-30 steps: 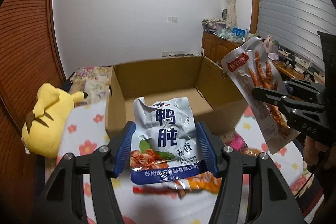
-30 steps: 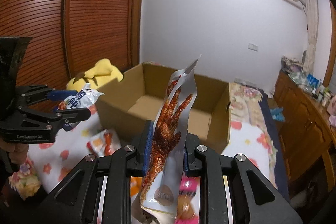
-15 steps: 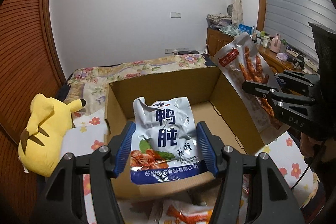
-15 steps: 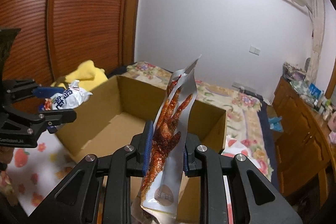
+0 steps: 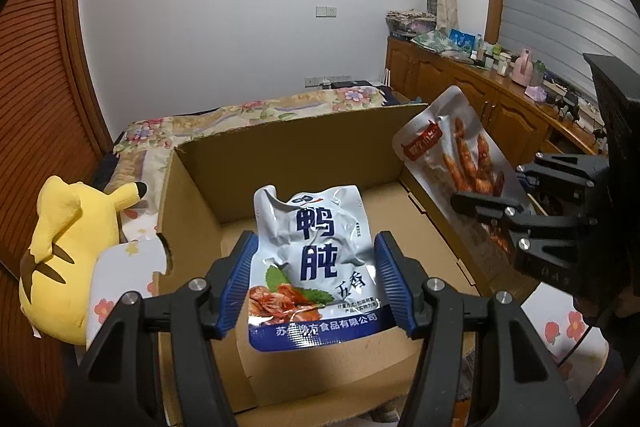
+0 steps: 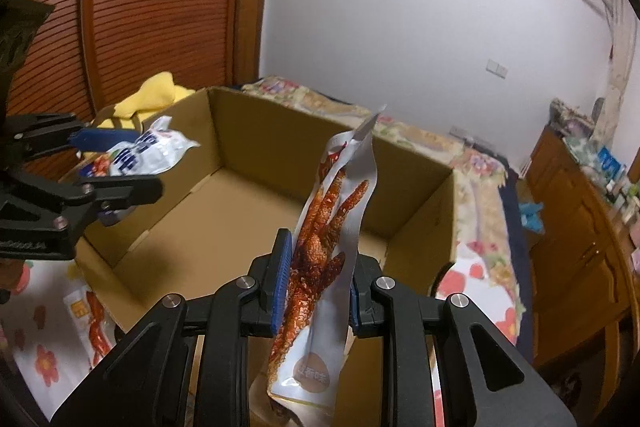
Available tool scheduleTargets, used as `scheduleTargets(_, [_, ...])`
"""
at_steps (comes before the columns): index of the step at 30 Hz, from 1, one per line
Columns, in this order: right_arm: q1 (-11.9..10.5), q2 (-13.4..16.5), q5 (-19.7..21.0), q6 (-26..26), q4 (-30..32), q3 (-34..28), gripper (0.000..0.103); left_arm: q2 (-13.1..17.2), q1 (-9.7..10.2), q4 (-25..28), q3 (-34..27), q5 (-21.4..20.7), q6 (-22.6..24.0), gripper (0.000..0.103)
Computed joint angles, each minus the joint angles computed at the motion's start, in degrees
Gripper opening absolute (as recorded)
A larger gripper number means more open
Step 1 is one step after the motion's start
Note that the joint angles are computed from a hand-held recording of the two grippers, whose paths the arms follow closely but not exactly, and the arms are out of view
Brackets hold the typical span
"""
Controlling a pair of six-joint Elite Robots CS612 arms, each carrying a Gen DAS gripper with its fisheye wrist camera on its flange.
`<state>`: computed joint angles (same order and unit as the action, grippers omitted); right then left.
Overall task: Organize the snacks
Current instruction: 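Carry both packets over the box and open both tools to drop them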
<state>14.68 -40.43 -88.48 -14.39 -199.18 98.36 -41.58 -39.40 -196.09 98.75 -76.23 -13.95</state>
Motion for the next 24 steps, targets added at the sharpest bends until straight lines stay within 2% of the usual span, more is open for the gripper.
scheduleTargets(5, [-0.4, -0.2, 1.9, 0.7, 2.3, 0.2, 0.020, 0.3, 0.21, 0.8, -0.5, -0.2, 0.0, 0.060])
scheduleTargets(11, [-0.3, -0.3, 1.9, 0.7, 2.0, 0.4, 0.016, 0.5, 0.23, 1.6, -0.9, -0.4, 0.1, 0.060])
scheduleTargets(20, [-0.8, -0.9, 4.2, 1.5, 1.0, 1.4, 0.017, 0.7, 0.17, 2.1, -1.3, -0.2, 0.1, 0.061])
scheduleTargets(24, [-1.0, -1.5, 4.8, 1.9, -0.4, 2.5, 0.017, 0.5, -0.14, 1.7, -0.9, 0.5, 0.1, 0.065])
